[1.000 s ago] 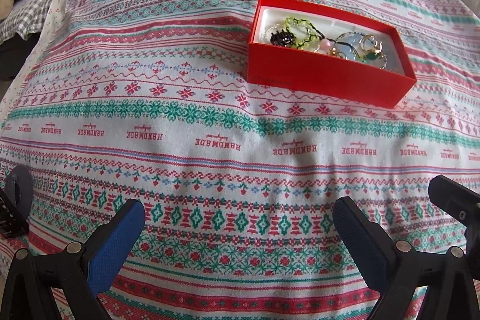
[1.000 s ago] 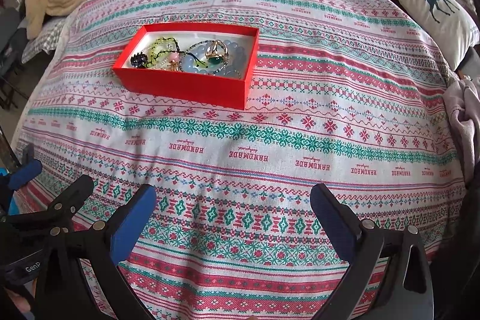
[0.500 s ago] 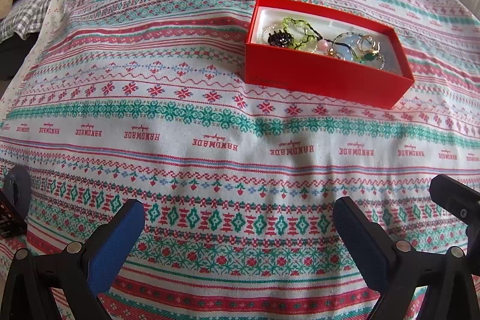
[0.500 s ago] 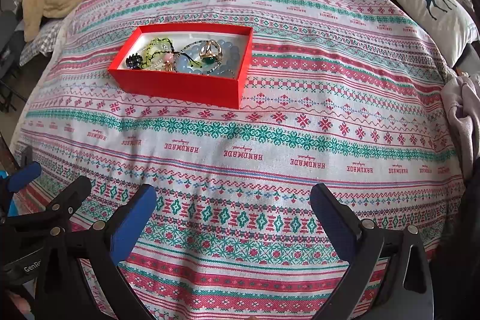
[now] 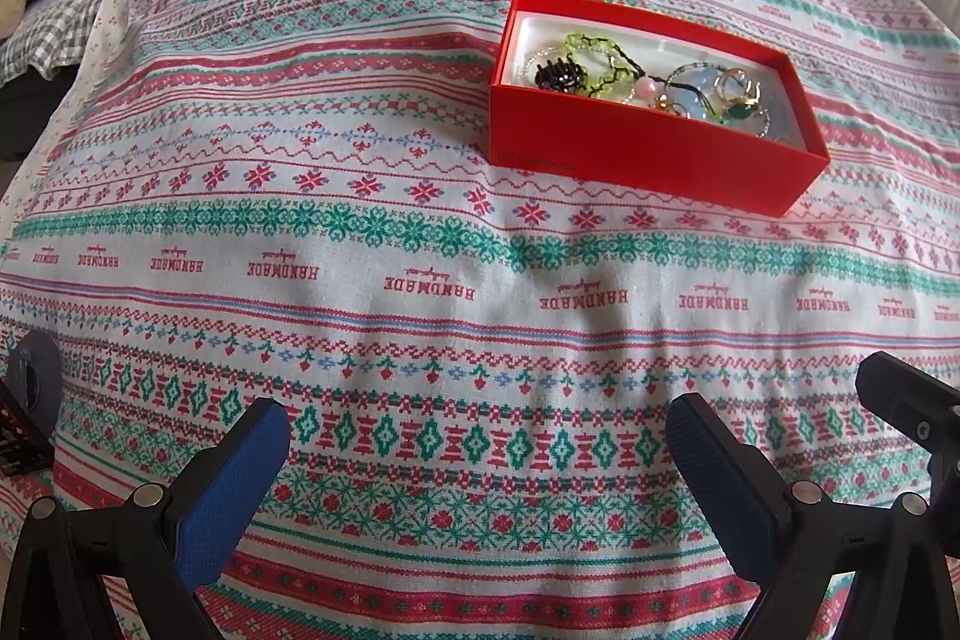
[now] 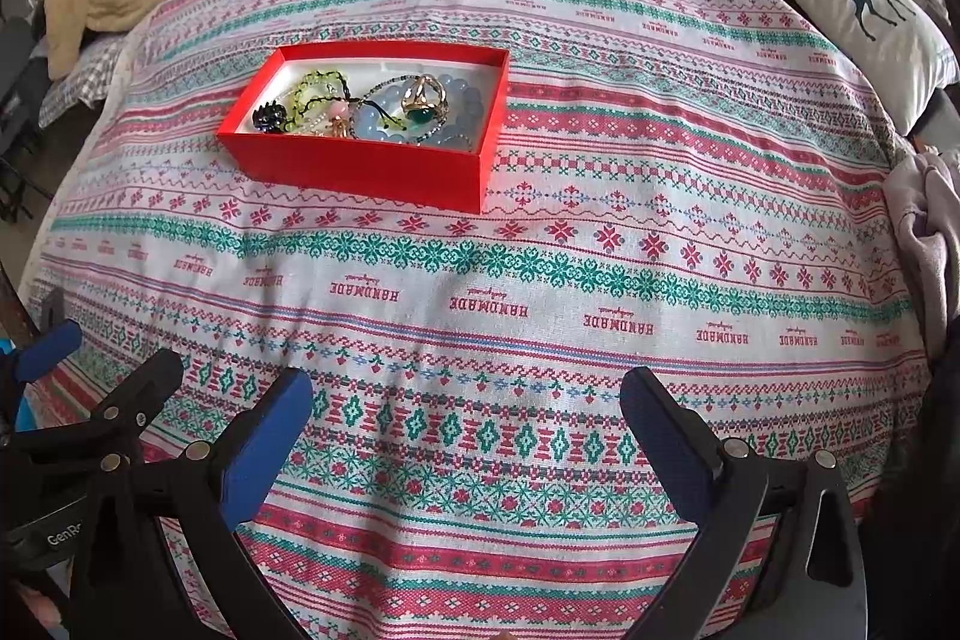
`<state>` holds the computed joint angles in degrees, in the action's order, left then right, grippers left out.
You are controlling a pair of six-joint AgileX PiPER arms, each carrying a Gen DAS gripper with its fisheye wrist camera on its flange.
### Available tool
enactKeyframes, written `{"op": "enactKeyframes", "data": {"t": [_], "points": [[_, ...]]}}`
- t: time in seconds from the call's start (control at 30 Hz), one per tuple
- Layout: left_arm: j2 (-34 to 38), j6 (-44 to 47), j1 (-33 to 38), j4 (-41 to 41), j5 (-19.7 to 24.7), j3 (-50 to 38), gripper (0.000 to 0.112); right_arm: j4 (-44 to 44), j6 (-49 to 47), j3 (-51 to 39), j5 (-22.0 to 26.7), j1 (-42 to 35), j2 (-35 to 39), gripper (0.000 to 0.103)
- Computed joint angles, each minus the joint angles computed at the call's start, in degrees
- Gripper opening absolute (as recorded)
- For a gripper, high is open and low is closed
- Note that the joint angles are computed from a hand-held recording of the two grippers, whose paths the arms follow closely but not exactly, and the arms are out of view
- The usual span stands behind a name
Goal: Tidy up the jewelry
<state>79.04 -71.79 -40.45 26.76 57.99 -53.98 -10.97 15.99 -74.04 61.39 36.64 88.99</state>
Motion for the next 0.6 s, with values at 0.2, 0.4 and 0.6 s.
{"op": "enactKeyframes", "data": {"t": [0.2, 0.4, 0.6], "points": [[1.0, 0.2, -0.1, -0.2, 0.6, -0.5, 0.103, -0.2, -0.1, -0.1, 0.1, 0.3, -0.6, 0.103], [2.2, -0.8, 0.6, 0.9, -1.0, 0.8, 0.103, -1.7, -0.3, 0.0, -0.4, 0.3, -0.9, 0.103], [4.0, -15.8, 3.3, 16.3, -17.7, 11.0, 0.103, -4.8, 6.1, 5.4, -9.4, -0.8, 2.1, 0.103]]}}
